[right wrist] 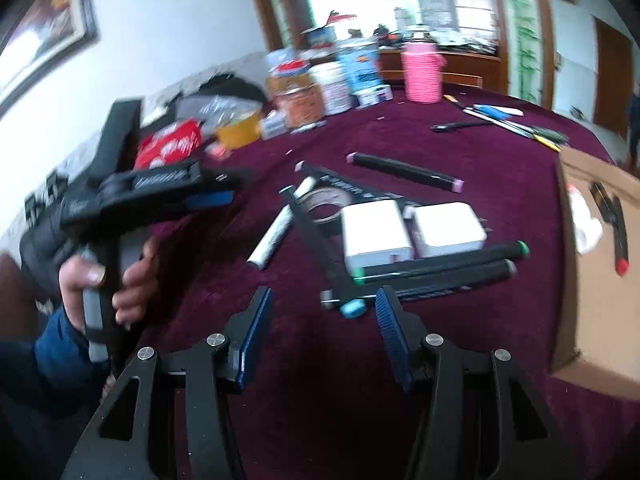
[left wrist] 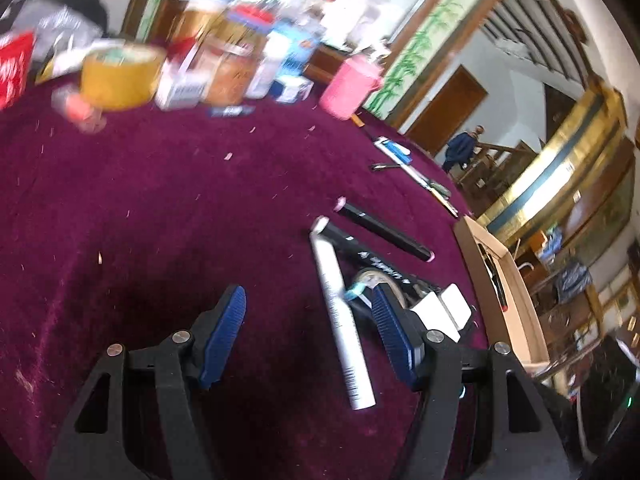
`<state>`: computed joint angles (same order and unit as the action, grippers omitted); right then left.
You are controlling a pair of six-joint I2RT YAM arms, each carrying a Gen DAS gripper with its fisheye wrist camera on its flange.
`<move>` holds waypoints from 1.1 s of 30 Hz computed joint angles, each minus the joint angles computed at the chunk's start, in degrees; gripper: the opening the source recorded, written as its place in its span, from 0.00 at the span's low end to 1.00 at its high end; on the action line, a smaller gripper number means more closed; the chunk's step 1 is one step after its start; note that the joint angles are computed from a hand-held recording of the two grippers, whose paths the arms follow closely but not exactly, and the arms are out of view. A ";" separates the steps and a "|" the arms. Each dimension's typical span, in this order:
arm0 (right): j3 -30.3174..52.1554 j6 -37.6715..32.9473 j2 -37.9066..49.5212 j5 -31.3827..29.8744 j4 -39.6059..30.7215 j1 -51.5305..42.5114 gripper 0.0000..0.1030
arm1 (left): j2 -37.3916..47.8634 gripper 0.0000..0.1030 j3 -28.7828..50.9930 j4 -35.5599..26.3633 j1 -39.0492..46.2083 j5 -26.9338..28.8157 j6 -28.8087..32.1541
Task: Organize rigid objects
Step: 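Move both grippers back over the table toward the loose markers, then grasp the black teal-capped marker with the right gripper while the left grasps the white marker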
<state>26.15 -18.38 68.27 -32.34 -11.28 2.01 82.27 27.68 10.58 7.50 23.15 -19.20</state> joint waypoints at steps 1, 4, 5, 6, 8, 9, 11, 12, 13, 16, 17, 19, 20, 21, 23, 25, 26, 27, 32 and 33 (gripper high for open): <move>0.86 -0.31 0.27 1.30 -0.81 2.08 0.45 | 1.09 0.63 0.67 -0.63 0.01 -0.42 -0.55; 3.26 -1.48 0.79 4.56 -2.30 7.18 0.42 | 2.46 0.63 1.47 -1.26 0.17 -0.42 -1.45; 4.42 -1.98 1.42 7.12 -2.70 9.30 0.38 | 2.34 0.63 1.36 -1.10 0.16 -0.35 -1.43; 5.56 -2.71 2.31 9.37 -2.98 11.00 0.28 | 2.26 0.63 1.16 -0.84 0.13 -0.09 -1.26; 9.33 -3.76 5.96 15.03 -4.61 14.00 0.19 | 2.41 0.63 1.20 -0.92 0.07 0.40 -0.91; 11.34 -4.12 7.89 16.37 -5.84 14.54 0.18 | 2.55 0.63 1.34 -1.08 0.05 0.57 -0.75; 15.70 -5.01 12.59 18.67 -7.76 15.47 0.18 | 2.79 0.63 1.51 -1.10 0.09 0.99 -0.58; 17.30 -5.34 14.51 19.94 -8.06 15.86 0.18 | 2.80 0.63 1.50 -1.06 0.07 0.99 -0.51; 18.53 -5.54 16.17 21.18 -8.03 16.36 0.18 | 2.62 0.63 1.45 -1.13 0.03 1.02 -0.52; 22.50 -6.49 20.91 20.30 -10.43 16.27 0.18 | 2.47 0.63 1.43 -1.26 -0.13 0.94 -0.55; 23.18 -6.94 22.08 19.94 -10.50 16.55 0.18 | 2.51 0.63 1.46 -1.30 -0.13 1.05 -0.51; 23.35 -7.08 23.42 20.61 -9.65 17.58 0.18 | 2.71 0.63 1.67 -1.43 -0.14 0.99 -0.51; 23.21 -6.74 23.97 19.95 -9.12 17.87 0.18 | 2.72 0.63 1.72 -1.54 -0.12 1.03 -0.46; 23.21 -6.40 24.48 19.17 -8.90 17.93 0.14 | 2.79 0.63 1.70 -1.58 -0.14 1.01 -0.38; 22.03 -5.17 24.22 17.69 -7.22 17.71 0.12 | 2.85 0.63 1.80 -1.76 -0.26 0.88 -0.38; 20.48 -4.38 22.89 13.95 -6.21 15.68 0.12 | 2.87 0.63 1.95 -1.97 -0.33 0.80 -0.33; 19.10 -4.25 21.55 11.47 -5.06 14.12 0.12 | 2.96 0.63 2.05 -2.10 -0.35 0.80 -0.29; 17.16 -4.64 19.55 8.23 -3.55 11.99 0.12 | 3.06 0.63 2.18 -2.24 -0.43 0.74 -0.22; 11.45 -2.47 12.75 -10.70 4.41 -3.37 0.12 | 3.52 0.63 3.27 -3.79 -1.96 -1.16 0.47; 11.47 -1.16 12.55 -12.67 5.85 -6.18 0.12 | 3.43 0.63 3.72 -4.71 -2.76 -2.51 0.81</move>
